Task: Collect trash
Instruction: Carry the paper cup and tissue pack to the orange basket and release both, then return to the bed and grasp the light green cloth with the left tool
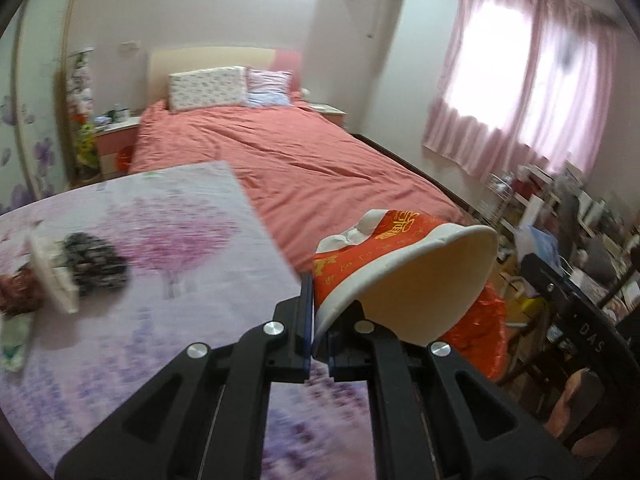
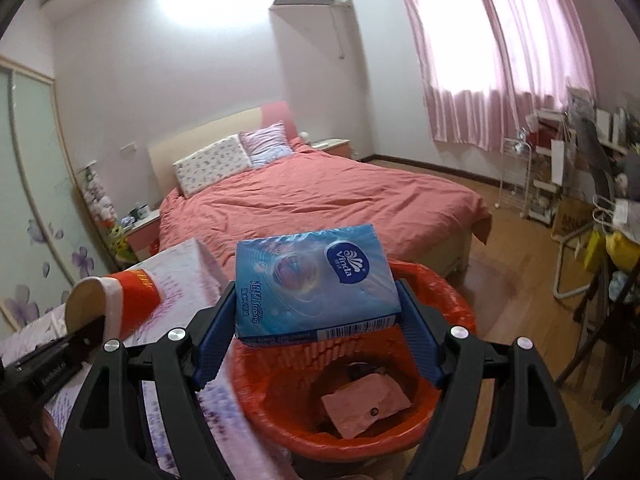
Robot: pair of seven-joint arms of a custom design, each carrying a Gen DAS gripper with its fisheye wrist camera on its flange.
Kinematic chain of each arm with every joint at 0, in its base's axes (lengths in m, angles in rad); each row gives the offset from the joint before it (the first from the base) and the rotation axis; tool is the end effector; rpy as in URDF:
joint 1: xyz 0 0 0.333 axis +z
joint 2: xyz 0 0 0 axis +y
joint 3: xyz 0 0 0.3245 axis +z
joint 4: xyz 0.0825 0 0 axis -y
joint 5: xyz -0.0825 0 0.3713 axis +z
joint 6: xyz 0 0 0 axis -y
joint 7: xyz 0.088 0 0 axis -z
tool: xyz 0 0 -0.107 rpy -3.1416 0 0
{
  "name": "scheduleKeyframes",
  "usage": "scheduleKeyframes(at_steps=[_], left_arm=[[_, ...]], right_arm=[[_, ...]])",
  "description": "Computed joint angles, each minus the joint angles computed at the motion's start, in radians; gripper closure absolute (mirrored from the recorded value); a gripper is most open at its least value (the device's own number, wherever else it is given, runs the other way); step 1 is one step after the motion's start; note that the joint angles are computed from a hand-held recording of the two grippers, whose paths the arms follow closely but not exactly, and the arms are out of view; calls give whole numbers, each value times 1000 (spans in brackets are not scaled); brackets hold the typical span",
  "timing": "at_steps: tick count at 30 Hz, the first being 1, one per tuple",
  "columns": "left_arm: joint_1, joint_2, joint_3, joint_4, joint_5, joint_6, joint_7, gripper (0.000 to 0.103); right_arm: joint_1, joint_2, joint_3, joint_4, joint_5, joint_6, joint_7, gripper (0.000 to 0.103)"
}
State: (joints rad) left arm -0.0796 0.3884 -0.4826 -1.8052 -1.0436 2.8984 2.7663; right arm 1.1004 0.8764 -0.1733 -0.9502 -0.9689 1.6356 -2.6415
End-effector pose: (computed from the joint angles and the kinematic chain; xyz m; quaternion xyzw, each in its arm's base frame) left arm 0.6075 -0.2780 0.4205 -0.3712 0.8102 -0.4439 0.0937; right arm 0.4799 0.5928 0.4000 -0.2704 0.8073 -0.4387 0.2876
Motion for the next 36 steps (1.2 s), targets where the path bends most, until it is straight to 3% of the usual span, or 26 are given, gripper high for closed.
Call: scheduleKeyframes(at_steps=[3,9,13,15,19,26,36], left_arm=[[-49,40,4,32,62,6,-44,97],[-131,131,35,101,280,-16,-218,94],[-162,178,63,134,410,-20,-315,65],[-158,184,63,126,447,1,-340,62],[-115,193,43,116,490,31,-379,49],[-22,181,-20,87,556,57,-418,46],[171,115,-131,-87,644,269,-385,32]], right_arm=[[-6,-94,8,-163,-17,45,96,28],[-48,-182,60,-315,-75,104,215,28],[-96,-217,96,-387,-90,186,252,26],[-108,-213,107,-385,-84,194,247,24],[-107,-185,114,-345,-63,180,217,21],[-86,-150,99,-269,-29,132,150,21],[-57,9,47,1,31,79,-50,21]])
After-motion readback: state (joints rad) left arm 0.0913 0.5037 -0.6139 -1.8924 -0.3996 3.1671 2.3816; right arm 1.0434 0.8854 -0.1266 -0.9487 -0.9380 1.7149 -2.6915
